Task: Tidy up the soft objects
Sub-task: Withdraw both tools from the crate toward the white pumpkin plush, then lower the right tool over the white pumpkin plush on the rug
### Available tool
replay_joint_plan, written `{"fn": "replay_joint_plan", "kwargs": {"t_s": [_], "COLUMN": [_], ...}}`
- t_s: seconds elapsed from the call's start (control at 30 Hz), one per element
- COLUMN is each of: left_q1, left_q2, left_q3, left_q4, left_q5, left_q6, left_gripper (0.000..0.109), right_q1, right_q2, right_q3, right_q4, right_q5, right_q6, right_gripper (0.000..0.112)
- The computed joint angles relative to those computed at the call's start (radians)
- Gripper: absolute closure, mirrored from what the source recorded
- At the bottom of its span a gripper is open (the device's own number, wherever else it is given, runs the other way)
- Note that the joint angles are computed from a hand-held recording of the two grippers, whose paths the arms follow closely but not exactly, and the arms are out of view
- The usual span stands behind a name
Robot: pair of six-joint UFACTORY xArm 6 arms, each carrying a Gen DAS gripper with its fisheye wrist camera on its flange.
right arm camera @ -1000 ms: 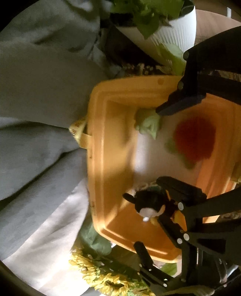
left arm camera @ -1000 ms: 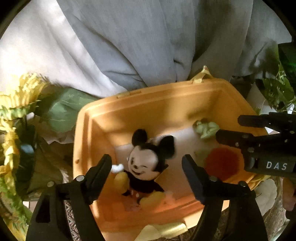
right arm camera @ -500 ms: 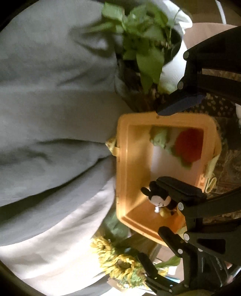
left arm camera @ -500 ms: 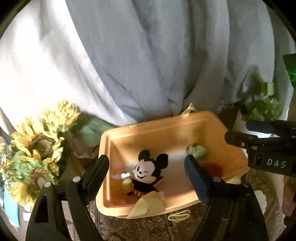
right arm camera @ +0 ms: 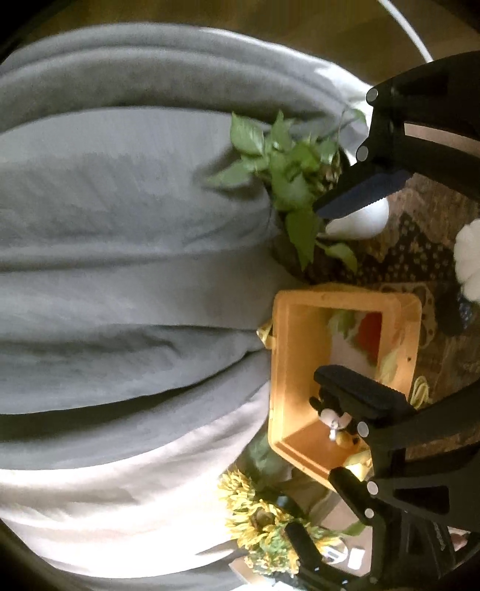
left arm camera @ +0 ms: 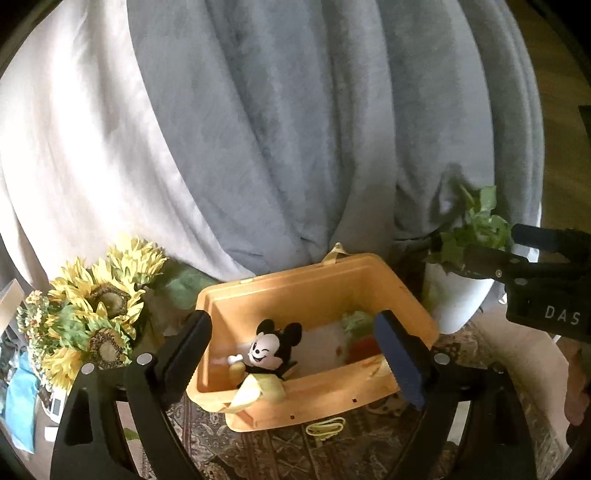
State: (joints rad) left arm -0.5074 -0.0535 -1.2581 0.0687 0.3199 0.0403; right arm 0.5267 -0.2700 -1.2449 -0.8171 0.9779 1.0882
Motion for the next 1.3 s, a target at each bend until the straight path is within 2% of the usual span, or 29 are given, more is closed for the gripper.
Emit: {"fn": "replay_joint_plan", "kwargs": {"t_s": [0.23,0.6,0.77,1.17,1.3], "left_q1": [-0.016,-0.062,-0.084,-0.114,-0.120], "left_q2": [-0.103,-0.182,-0.176,-0.112,-0.085], "left_q3": [0.143,0.272,0.290,0.285,0.274], "left_q4": [0.099,-0.012,-0.109,-0.190,-0.209], "left_q5": [-0.067,-0.073,-0.045,0.025,0.048], "left_q6": [-0.074,0.024,0.107,0.208,0.241], "left_gripper": [0.014,0.014,0.014,0.014,0.014], "right_q1": [0.086,0.169,0.174,0.135,0.088], "right_q2": [-0.094,-0.201,-0.231,-0.240,-0.245], "right_q3": [0.086,0.204,0.256,0.333,0.372], "right_q4": [-0.075,-0.074,-0.037,0.118,0.212], "right_q5": [0.102,0.225,0.217,0.213,0.163], "right_q6": [0.064,0.188,0.209,0.185,0.156], "right_gripper": [0.030,0.030,0.030,0.030,0.030]}}
